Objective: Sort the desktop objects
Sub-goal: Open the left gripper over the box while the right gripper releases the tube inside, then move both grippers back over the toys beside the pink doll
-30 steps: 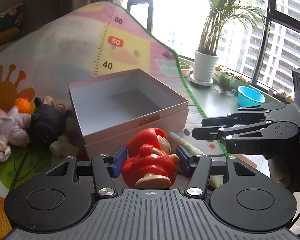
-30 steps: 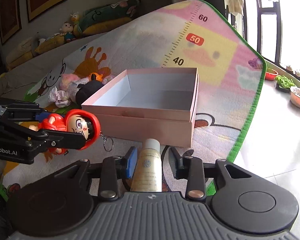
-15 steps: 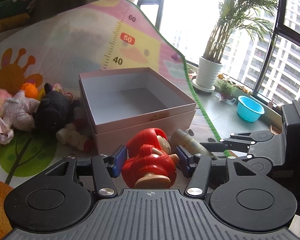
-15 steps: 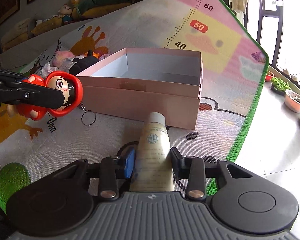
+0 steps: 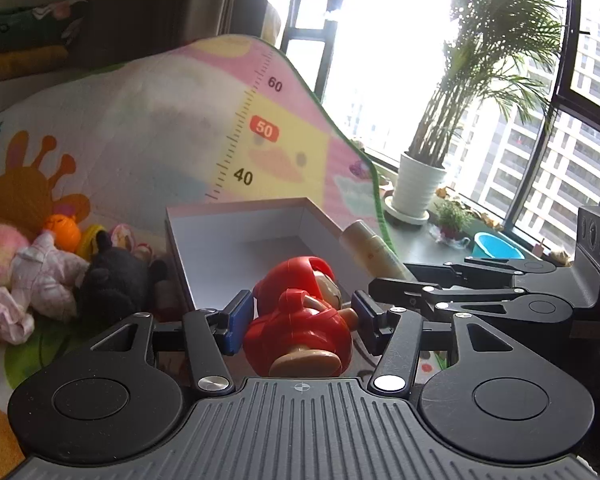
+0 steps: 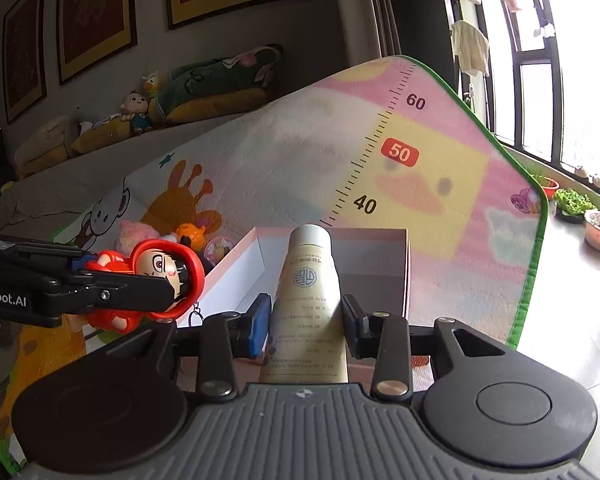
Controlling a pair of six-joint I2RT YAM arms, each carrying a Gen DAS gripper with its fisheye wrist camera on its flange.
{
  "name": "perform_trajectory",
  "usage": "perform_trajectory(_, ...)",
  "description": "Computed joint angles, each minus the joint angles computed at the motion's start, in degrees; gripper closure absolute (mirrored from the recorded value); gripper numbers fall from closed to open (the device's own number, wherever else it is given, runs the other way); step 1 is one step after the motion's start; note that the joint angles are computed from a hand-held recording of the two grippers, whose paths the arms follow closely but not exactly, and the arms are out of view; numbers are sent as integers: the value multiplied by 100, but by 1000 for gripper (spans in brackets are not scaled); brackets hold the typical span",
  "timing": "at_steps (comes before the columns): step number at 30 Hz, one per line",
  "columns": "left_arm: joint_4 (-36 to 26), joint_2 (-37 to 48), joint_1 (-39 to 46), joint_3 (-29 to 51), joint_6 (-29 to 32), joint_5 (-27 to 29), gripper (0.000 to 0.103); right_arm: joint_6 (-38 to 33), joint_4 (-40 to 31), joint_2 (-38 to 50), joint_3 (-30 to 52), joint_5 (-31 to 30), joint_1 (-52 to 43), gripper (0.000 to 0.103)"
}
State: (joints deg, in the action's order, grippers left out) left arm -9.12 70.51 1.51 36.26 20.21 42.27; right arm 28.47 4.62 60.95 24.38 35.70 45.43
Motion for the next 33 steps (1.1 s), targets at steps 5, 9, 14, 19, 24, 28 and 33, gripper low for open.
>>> perform_trajectory(5, 668, 975, -574, 766, -586, -550, 44, -650, 652, 850, 466, -472, -839, 66)
perform_trajectory(9, 942, 1769, -777, 1361, -845, -643, 34, -783, 857, 1446, 747, -769, -1268, 64)
perform_trajectory(14, 1401, 2094, -662, 1465, -1149, -456, 8, -742, 1063, 1738, 803, -678, -1259, 48)
perform_trajectory(19, 1452, 2092, -229, 1292, -1119, -73, 4, -629, 1105, 1838, 852, -538, -957, 38)
perform_trajectory(24, 1298, 2109, 469, 1090, -936, -157, 3, -704, 1126, 2001, 1019, -257, -395, 29)
perform_trajectory(28, 1801, 1975, 1120, 605, -716, -535, 1, -823, 1134, 2221, 1246, -131, -2, 23)
perform_trajectory(33, 1004, 2311, 1946, 737, 14, -477, 1, -940, 1172, 2676, 1648, -226, 373, 15)
